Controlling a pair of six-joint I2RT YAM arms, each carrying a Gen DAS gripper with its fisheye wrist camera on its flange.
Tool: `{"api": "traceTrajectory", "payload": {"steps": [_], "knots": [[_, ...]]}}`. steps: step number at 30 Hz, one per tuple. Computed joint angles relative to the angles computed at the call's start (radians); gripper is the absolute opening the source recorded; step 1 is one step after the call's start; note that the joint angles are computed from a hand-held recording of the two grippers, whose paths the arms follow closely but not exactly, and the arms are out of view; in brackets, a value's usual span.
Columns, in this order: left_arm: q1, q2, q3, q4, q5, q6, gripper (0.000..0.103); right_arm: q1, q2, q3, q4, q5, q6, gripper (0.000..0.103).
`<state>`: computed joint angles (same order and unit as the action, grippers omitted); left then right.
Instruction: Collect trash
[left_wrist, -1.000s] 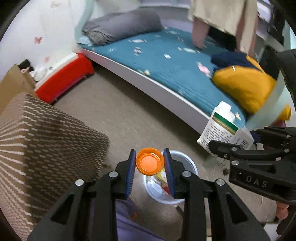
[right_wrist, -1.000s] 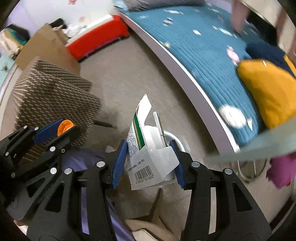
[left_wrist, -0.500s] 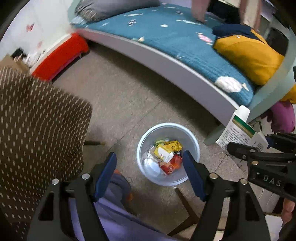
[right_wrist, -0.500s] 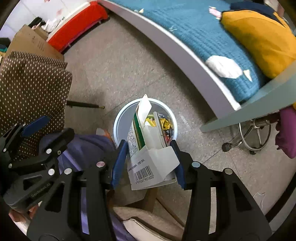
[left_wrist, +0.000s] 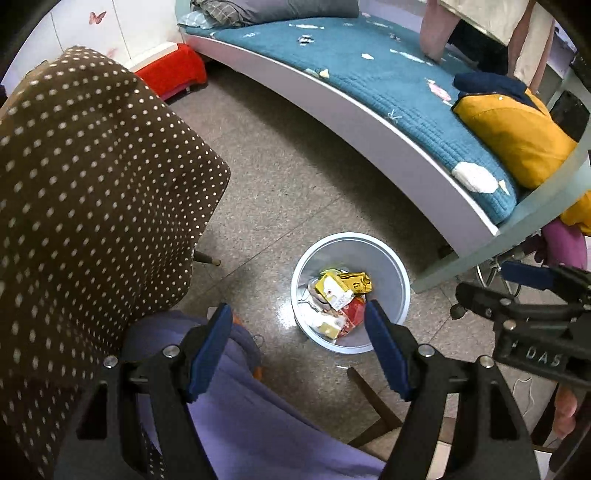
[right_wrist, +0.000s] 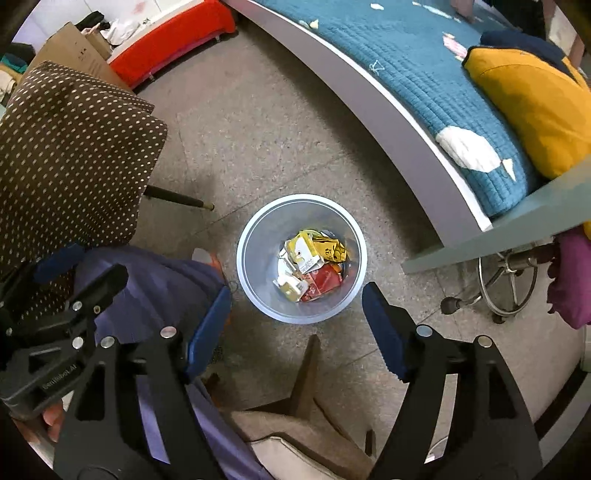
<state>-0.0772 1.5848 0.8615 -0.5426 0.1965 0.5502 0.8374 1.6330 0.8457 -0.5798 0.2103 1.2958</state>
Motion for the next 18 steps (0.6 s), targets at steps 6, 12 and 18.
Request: {"api": "traceTrajectory", "payload": {"steps": [6,12,18], "knots": [[0.089,-0.202,-0.088,-0.051,0.097,0.047,0.072,0.172,-0.041,0.073,-0.171,0.168,0.173,0.073],[0.251,-0.483,-0.148,-0.183,0.249,0.115,0.073,0.416,-0.024,0.239,-0.439,0.406,0.409,0.073],[0.541,-0.743,-0.125,-0.437,0.454,0.277,0.073,0.628,0.030,0.410,-0.724,0.587,0.636,0.073]]}}
